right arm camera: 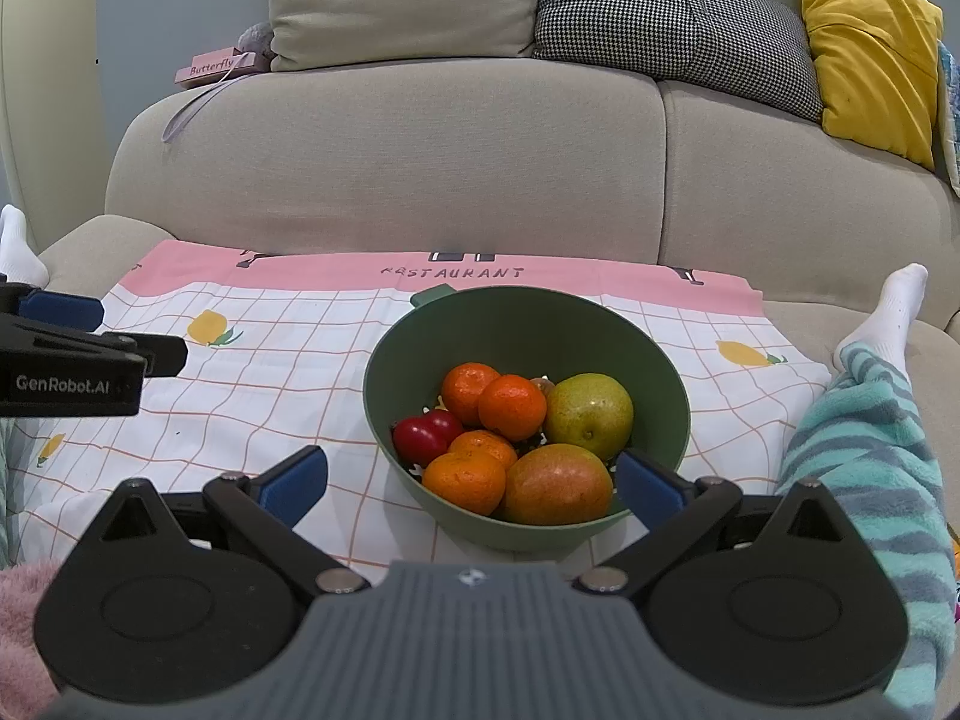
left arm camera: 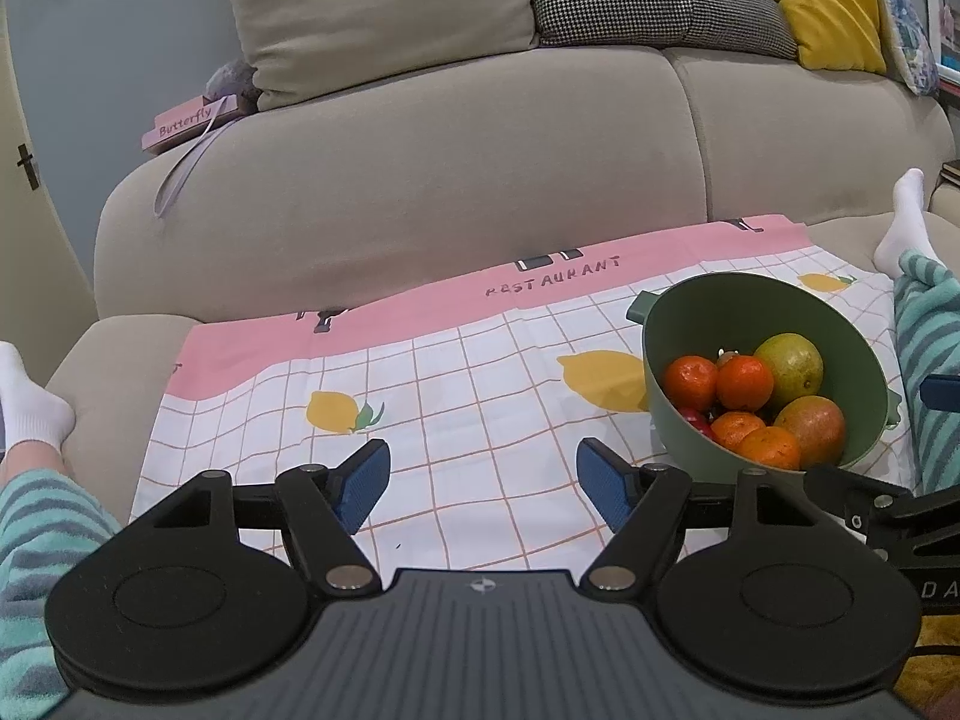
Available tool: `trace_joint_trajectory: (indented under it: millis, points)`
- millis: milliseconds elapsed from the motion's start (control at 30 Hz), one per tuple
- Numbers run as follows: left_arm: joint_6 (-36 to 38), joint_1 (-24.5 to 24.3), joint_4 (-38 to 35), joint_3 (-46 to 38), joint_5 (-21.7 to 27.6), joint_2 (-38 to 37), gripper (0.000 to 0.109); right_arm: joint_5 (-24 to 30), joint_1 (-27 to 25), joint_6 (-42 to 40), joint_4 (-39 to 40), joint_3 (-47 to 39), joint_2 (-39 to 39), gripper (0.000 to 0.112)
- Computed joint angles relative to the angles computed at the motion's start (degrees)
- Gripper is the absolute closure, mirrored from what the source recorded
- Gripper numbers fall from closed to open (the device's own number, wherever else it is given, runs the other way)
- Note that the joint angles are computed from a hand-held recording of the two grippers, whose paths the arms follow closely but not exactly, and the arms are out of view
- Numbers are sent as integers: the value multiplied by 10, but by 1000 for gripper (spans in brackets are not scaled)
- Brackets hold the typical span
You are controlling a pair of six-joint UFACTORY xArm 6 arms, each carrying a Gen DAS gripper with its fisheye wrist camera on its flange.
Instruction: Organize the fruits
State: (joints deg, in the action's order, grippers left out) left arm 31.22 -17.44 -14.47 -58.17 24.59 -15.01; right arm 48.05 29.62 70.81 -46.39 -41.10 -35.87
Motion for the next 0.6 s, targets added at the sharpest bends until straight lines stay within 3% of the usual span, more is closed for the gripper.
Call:
trace_joint_trajectory:
  millis: [600]
  points:
    - [38,2,-57,-5,16,-2,24,-2,-4,-5,4,-2,1,13]
